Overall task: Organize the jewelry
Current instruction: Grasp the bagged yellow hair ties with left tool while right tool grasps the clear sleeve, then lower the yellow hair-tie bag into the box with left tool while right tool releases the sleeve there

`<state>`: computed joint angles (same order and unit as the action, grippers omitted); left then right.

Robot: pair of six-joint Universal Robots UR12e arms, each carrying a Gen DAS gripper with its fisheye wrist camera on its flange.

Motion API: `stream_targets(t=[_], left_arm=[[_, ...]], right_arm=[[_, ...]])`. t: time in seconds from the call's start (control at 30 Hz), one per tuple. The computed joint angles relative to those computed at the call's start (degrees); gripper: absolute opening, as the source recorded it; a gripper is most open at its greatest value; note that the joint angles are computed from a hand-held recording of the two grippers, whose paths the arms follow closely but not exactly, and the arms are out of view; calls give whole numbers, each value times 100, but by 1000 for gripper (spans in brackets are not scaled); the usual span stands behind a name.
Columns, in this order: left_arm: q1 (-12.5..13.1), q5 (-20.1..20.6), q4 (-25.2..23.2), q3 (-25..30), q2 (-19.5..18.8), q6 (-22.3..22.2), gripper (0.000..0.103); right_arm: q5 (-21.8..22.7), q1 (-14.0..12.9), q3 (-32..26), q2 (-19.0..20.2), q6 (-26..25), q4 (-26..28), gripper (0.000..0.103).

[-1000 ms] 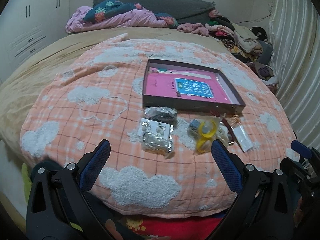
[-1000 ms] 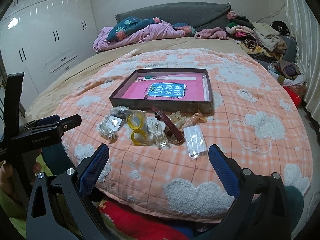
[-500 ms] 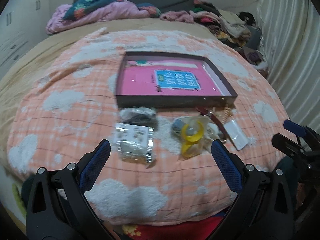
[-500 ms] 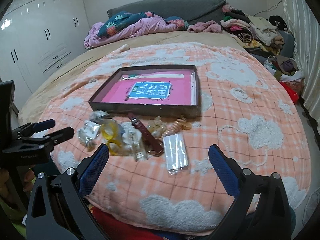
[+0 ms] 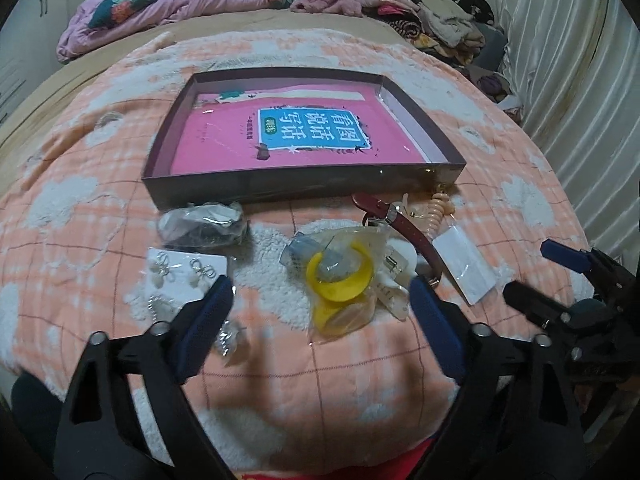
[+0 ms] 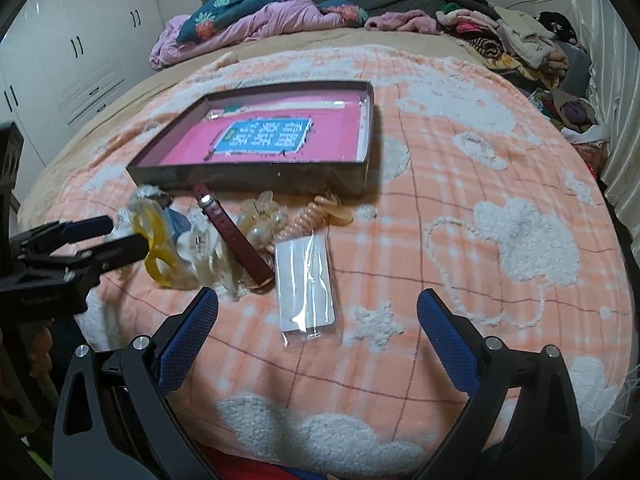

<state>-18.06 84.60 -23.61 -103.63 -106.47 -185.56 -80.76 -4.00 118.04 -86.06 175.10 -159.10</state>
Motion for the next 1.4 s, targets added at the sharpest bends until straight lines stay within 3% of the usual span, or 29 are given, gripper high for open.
stream_targets(t=[0.07,0.3,0.37,0.57,0.63,0.67,0.77,1.03,1.4], left_arm=[[-4,-25,-12,38,-58,-26,74],[-27,-114,-19,102,-163,-16,41],[-43,-47,21,103,-185,25,34],[22,-133,186,55,-152,8,30],[56,-202,246,41,-118,-9,30],[70,-214,287,39,-106,-21,30],[123,-261,365,61,-87,-62,30],[266,-209,549,200,-114,-186,30],[418,16,629,527,-288,-268,30]], right_arm=[[-40,19,-16,31,-49,72,99],[-24,74,-104,224,-273,95,98],[-49,97,-143,281,-330,128,94],[43,96,-219,399,-476,302,68],[3,110,-220,428,-511,295,42],[-2,108,-216,431,-512,300,39],[205,11,-168,399,-372,216,38],[200,-215,-79,256,231,-237,38],[193,-232,-410,358,264,-705,38]])
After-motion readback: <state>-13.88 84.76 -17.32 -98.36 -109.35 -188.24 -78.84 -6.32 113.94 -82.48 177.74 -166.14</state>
